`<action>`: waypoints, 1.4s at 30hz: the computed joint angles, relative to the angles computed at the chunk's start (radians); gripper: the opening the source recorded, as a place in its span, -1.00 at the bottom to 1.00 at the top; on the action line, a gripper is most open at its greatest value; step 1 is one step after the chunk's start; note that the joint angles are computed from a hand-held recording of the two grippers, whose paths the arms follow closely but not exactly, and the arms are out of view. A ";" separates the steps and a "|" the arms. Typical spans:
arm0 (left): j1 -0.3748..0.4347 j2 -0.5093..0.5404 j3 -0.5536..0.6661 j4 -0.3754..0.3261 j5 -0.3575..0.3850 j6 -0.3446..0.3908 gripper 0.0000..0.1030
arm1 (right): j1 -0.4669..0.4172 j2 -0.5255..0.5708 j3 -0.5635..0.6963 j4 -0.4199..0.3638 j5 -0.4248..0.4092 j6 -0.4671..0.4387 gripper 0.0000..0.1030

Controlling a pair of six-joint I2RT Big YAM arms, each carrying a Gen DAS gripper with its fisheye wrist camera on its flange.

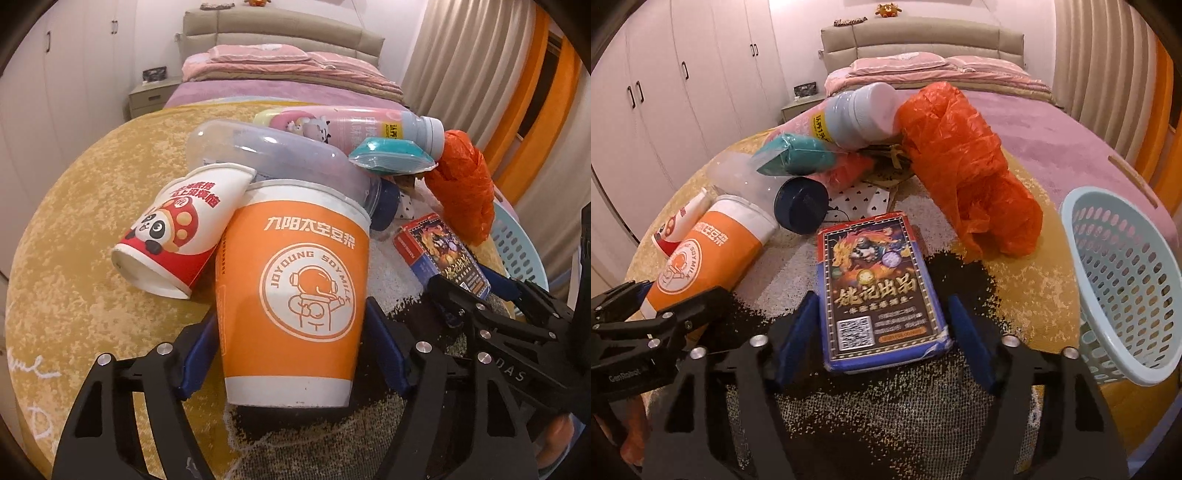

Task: Collect trash
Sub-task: 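Grasp the orange paper cup with left gripper while right grasps the card box, then carry the cup and card box over the basket and release both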

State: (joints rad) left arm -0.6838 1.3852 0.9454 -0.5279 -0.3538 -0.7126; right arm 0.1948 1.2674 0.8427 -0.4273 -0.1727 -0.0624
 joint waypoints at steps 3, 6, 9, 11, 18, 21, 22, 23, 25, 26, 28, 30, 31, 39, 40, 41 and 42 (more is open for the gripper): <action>-0.020 -0.010 -0.003 0.000 -0.031 -0.018 0.38 | -0.012 -0.012 -0.010 0.006 -0.036 0.001 0.16; -0.038 -0.052 -0.024 0.028 -0.049 -0.021 0.37 | -0.034 -0.053 -0.029 0.009 -0.073 0.001 0.16; -0.058 -0.088 -0.030 0.063 -0.065 0.002 0.36 | -0.062 -0.105 -0.040 0.010 -0.109 0.000 0.15; -0.078 -0.099 -0.023 0.075 -0.086 0.015 0.36 | -0.087 -0.136 -0.042 0.011 -0.135 0.002 0.15; -0.135 -0.081 0.042 0.106 -0.112 0.068 0.36 | -0.201 -0.203 -0.036 0.024 -0.206 0.020 0.15; -0.142 -0.046 0.089 0.117 -0.100 0.104 0.36 | -0.259 -0.221 -0.030 0.033 -0.214 0.033 0.15; -0.149 -0.025 0.112 0.122 -0.099 0.122 0.36 | -0.288 -0.223 -0.026 0.041 -0.215 0.039 0.15; -0.152 -0.004 0.137 0.122 -0.094 0.135 0.36 | -0.314 -0.221 -0.020 0.045 -0.219 0.044 0.15; -0.157 0.037 0.182 0.130 -0.077 0.159 0.36 | -0.367 -0.209 -0.007 0.049 -0.229 0.050 0.15; -0.159 0.060 0.210 0.134 -0.068 0.172 0.36 | -0.390 -0.200 0.002 0.047 -0.235 0.053 0.15; -0.165 0.111 0.265 0.138 -0.049 0.196 0.36 | -0.453 -0.158 0.042 0.017 -0.291 0.072 0.15; -0.161 0.154 0.314 0.130 -0.013 0.214 0.37 | -0.496 -0.125 0.070 -0.002 -0.315 0.093 0.15; -0.158 0.187 0.352 0.118 0.016 0.220 0.37 | -0.515 -0.109 0.082 -0.001 -0.298 0.099 0.15; -0.153 0.380 0.553 0.068 0.146 0.260 0.37 | -0.573 0.008 0.137 0.004 -0.185 0.107 0.15; -0.154 0.403 0.577 0.057 0.154 0.267 0.37 | -0.576 0.029 0.145 0.004 -0.167 0.109 0.15; -0.153 0.416 0.590 0.051 0.162 0.272 0.37 | -0.582 0.043 0.149 0.004 -0.162 0.108 0.15; -0.154 0.433 0.606 0.044 0.169 0.274 0.37 | -0.581 0.056 0.152 0.006 -0.152 0.112 0.15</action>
State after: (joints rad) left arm -0.8375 1.8184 1.5514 -0.4839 -0.1853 -0.4384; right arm -0.3858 1.3235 0.9952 -0.4211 -0.3245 0.0497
